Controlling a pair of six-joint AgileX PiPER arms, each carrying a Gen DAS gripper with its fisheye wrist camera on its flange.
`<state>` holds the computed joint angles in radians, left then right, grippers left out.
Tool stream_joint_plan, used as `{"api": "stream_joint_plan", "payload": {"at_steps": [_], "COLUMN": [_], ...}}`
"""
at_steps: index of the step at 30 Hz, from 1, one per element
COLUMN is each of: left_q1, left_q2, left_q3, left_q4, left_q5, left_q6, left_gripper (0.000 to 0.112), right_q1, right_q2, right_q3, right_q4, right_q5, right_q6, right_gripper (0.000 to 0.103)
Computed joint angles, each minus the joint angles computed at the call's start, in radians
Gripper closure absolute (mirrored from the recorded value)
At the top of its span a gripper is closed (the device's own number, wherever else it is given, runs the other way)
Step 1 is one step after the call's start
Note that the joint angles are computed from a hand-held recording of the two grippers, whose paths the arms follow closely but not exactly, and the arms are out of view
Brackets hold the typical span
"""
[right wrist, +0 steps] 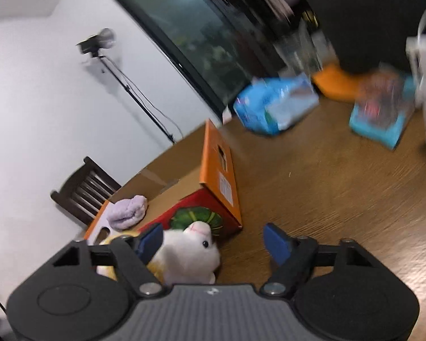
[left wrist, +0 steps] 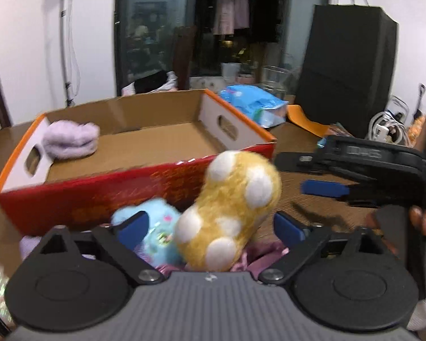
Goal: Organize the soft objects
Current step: 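Reach the right tool to the yellow-and-white plush toy and grasp it, then carry the plush toy into the box and release it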
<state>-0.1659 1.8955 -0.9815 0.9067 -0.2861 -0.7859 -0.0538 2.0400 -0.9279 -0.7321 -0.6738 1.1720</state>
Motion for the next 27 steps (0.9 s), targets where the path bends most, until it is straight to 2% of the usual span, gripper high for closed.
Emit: {"api": "stream_joint_plan", "payload": {"at_steps": [2,3,4,6,7,9,11,13,16,19,21,23,25,27], "left_q1": [0.002,-0.013,-0.019,-0.001,0.013,0.049,0.082,0.137,0.223,0.325,0.382,0.423,0.428,0.433], "left_q2": [0.022,0.029,0.038,0.036,0.029,-0.011,-0.076,-0.155,-0.279,-0.368,-0.369,-0.317,-0.265,-0.242], "left_q3": [-0.030,-0.052,-0.063,-0.048,-0.036,-0.001,0.058,0.133,0.263,0.412,0.500,0.558,0.583,0.626], "left_q4": [0.120,0.169,0.182,0.186,0.211,0.297,0.306,0.355,0.443,0.511,0.549,0.559,0.548,0.430], "left_q5": [-0.020,0.014,0.029,-0.022,-0.054,-0.139,-0.224,-0.325,-0.455,-0.585,-0.633,-0.653,-0.622,-0.597], "left_q6": [-0.086,-0.147,-0.168,-0.161,-0.189,-0.302,-0.305,-0.360,-0.441,-0.510,-0.532,-0.508,-0.475,-0.342], "left_gripper": [0.034,0.046,0.051,0.057,0.059,0.061,0.063,0.065,0.065,0.065,0.065,0.065,0.062,0.060], "right_q1": [0.001,0.004,0.002,-0.017,-0.036,-0.079,-0.093,-0.094,-0.120,-0.169,-0.199,-0.218,-0.197,-0.129], "right_q2": [0.048,0.065,0.080,0.109,0.124,0.121,0.066,-0.032,-0.172,-0.306,-0.361,-0.384,-0.344,-0.312], "right_q3": [-0.051,-0.071,-0.082,-0.090,-0.094,-0.087,-0.023,0.098,0.306,0.479,0.556,0.608,0.628,0.625], "right_q4": [-0.035,-0.058,-0.076,-0.108,-0.142,-0.224,-0.213,-0.156,-0.106,-0.157,-0.229,-0.295,-0.293,-0.215], "right_q5": [-0.013,-0.016,-0.033,-0.093,-0.134,-0.204,-0.226,-0.257,-0.369,-0.429,-0.442,-0.416,-0.379,-0.303], "right_q6": [0.024,0.033,0.046,0.092,0.132,0.210,0.174,0.068,-0.097,-0.200,-0.244,-0.286,-0.349,-0.395], "right_gripper": [0.032,0.036,0.040,0.048,0.057,0.065,0.065,0.065,0.064,0.062,0.062,0.061,0.060,0.060]}}
